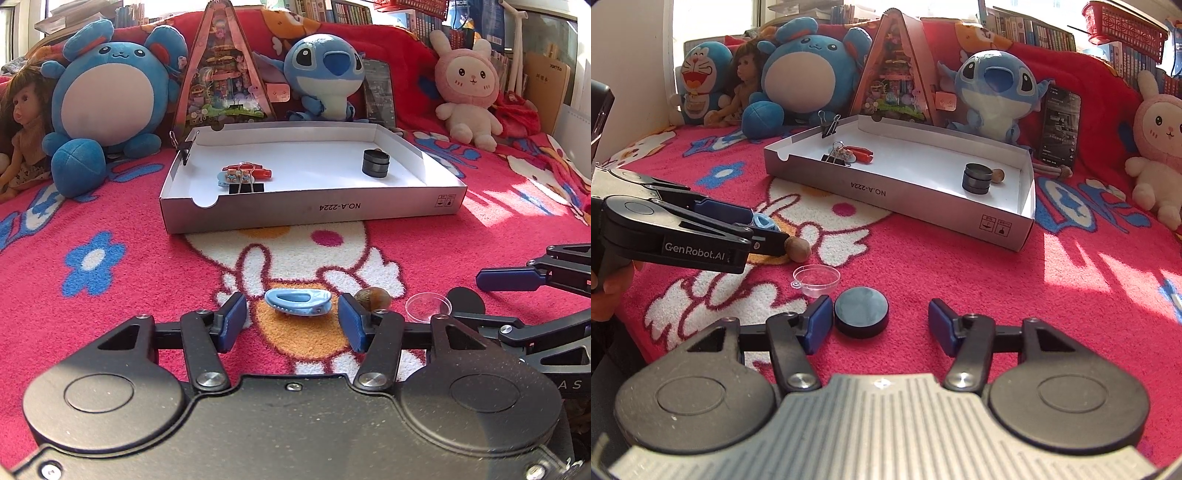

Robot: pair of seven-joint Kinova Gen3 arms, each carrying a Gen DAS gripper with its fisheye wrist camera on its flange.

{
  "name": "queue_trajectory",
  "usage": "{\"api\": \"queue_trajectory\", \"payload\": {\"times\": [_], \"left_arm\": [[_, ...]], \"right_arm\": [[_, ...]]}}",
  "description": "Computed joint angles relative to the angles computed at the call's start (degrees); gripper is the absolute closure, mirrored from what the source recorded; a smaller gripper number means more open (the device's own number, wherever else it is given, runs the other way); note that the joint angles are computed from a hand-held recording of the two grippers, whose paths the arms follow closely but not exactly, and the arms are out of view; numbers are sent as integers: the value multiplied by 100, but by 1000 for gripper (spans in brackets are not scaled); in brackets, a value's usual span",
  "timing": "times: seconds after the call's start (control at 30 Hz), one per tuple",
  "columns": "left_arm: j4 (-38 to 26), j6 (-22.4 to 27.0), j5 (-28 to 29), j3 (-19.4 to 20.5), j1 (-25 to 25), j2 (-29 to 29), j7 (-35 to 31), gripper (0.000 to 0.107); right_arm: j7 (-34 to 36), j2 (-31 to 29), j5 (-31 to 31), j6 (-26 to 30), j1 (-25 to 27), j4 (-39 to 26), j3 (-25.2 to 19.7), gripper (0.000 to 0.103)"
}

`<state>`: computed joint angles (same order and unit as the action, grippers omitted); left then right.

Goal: Organize rigid objects
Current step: 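Grasp the blue hair clip with the left gripper while the right gripper grasps a black lid, then carry the hair clip and lid into the tray and lower them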

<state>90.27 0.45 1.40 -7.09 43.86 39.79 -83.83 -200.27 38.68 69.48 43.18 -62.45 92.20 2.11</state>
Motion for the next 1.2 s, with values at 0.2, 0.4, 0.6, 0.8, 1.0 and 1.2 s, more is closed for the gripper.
{"api": "queue_trajectory", "payload": {"times": [0.2, 0.4, 0.6, 0.8, 1.0, 1.2], "left_arm": [[53, -74, 25, -114, 121, -10, -10, 66], [89, -123, 101, -199, 217, -18, -65, 71], [82, -104, 173, -151, 171, -43, -40, 72], [17, -109, 189, -147, 140, -84, -18, 72], [-308, 27, 160, -48, -15, -88, -4, 72], [-843, 310, 34, -99, -64, 48, 155, 72]], "right_arm": [[-133, 29, 36, 3, -10, -23, 11, 53], [-164, 44, 49, 14, -34, -41, 14, 59], [-427, 44, 178, 79, -100, -1, 47, 65], [-652, -6, 280, 182, -45, 21, 7, 65], [-695, -89, 342, 268, 91, -41, -8, 65], [-684, -182, 377, 256, 346, -160, -12, 65]]}}
